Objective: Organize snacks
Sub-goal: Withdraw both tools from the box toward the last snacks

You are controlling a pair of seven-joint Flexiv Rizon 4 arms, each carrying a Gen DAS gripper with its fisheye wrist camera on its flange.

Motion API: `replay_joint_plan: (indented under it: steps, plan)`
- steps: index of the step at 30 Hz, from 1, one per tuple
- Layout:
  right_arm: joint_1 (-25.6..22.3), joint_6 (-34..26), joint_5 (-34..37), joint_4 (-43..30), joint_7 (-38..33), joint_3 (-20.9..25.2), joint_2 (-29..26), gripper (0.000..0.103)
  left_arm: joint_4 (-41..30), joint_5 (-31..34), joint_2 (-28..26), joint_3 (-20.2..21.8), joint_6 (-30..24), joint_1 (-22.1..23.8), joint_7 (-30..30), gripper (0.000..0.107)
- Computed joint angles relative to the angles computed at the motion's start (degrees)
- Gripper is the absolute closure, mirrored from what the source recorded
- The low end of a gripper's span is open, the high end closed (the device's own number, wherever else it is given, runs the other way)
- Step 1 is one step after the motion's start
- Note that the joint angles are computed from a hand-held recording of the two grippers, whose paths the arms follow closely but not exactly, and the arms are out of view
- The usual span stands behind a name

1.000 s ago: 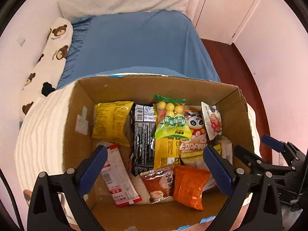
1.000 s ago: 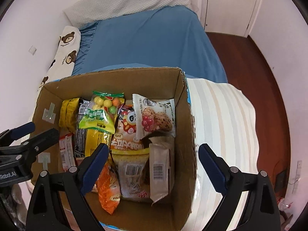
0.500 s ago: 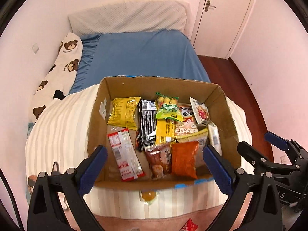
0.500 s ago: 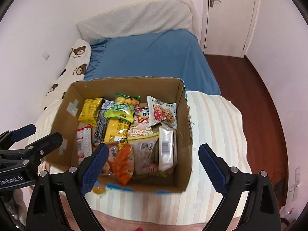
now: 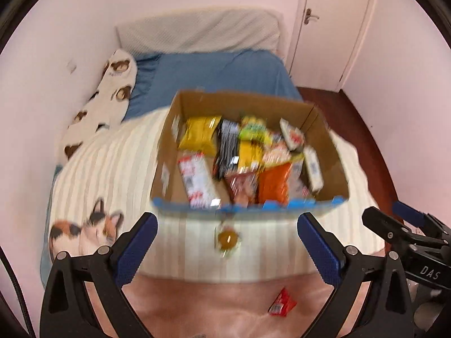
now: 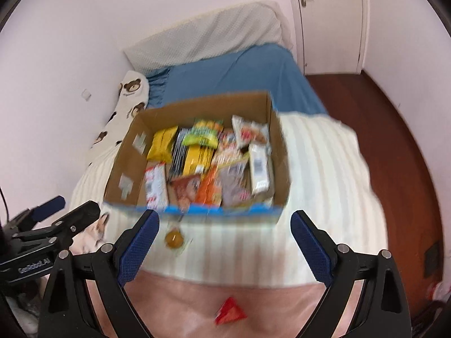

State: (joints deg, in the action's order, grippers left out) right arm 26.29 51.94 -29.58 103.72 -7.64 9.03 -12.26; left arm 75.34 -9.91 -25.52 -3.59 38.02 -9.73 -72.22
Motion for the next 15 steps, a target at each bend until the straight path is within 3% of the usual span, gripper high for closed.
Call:
replay_joint_plan:
  steps: [7, 12, 13, 15]
  plan:
    - [-0.68, 12.19, 20.59, 5.18, -4.36, 6.2, -5.79, 0.007, 8.13, 10.28, 1.05, 3.96, -0.37, -1.84, -3.08, 0.005]
    - [-0.47, 15.9, 30.62, 4.91, -7.94, 8.89, -11.12, 0.008, 9.46, 14.49, -0.85, 4.94, -2.0, -1.79, -5.13, 0.005]
    - [-0.86, 16.66, 32.71, 4.61, -8.78, 9.66, -12.32, 0.01, 9.2, 15.24, -1.57, 5.1, -2.31, -1.81, -5.49, 0.005]
    - [-1.66, 17.67, 36.67, 3.77, -10.35, 11.34, -14.86, 0.026, 8.5, 15.61, -2.64, 4.91, -2.81, -1.55, -5.37, 0.005]
